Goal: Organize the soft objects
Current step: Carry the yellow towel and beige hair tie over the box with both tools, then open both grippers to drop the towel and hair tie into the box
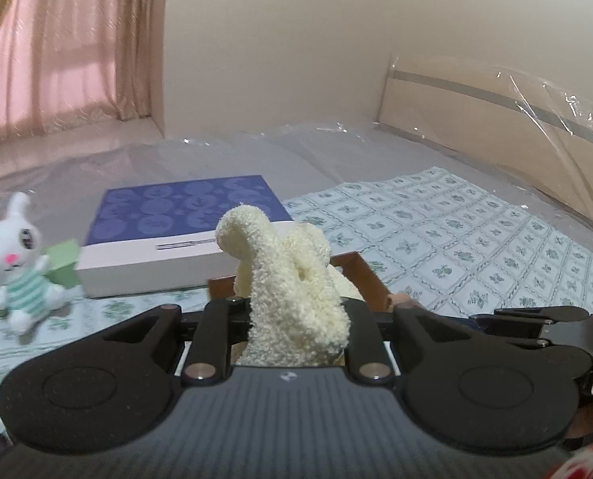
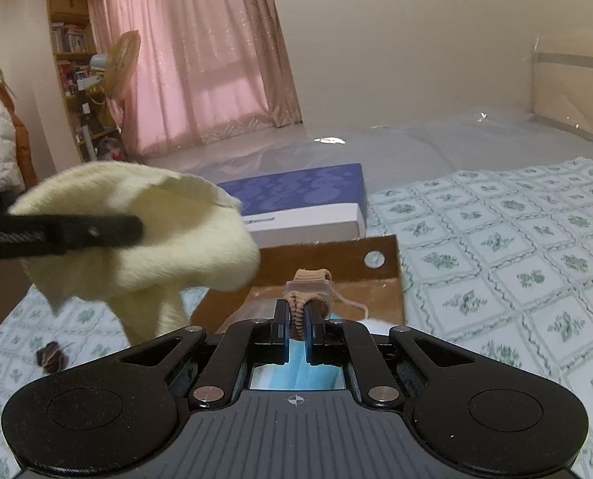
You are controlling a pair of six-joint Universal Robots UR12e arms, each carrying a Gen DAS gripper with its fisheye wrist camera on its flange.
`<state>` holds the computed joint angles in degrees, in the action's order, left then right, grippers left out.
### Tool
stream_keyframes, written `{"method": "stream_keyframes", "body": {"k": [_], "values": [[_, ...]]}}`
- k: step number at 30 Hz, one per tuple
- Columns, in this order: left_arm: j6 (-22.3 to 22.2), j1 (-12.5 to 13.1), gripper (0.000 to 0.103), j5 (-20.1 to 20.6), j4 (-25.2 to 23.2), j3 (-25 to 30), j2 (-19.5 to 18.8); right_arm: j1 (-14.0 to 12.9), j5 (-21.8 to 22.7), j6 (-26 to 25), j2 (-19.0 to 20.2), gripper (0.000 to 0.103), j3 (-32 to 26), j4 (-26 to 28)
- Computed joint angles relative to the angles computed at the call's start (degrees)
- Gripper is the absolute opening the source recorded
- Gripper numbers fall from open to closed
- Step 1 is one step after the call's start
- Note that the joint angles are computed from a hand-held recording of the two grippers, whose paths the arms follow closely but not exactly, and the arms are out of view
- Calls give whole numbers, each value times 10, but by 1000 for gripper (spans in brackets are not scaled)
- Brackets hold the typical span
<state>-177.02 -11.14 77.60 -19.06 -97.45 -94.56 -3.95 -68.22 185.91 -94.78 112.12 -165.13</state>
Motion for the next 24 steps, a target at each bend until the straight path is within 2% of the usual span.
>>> {"method": "stream_keyframes", "body": {"k": [6, 11, 17, 19, 24], "values": [[-17, -8, 18, -15, -22, 38, -53, -8, 10, -4, 32, 7, -21, -2], [-17, -14, 18, -2, -60, 59, -84, -7, 2, -22, 53, 7, -35, 18], [12, -23, 18, 41, -118, 75, -108, -5, -7, -19, 67, 7, -42, 33], [24, -28, 18, 51, -118, 75, -112, -3, -12, -19, 70, 7, -45, 43], [44, -28, 20, 54, -141, 87, -116, -1, -23, -17, 73, 7, -47, 50]]}}
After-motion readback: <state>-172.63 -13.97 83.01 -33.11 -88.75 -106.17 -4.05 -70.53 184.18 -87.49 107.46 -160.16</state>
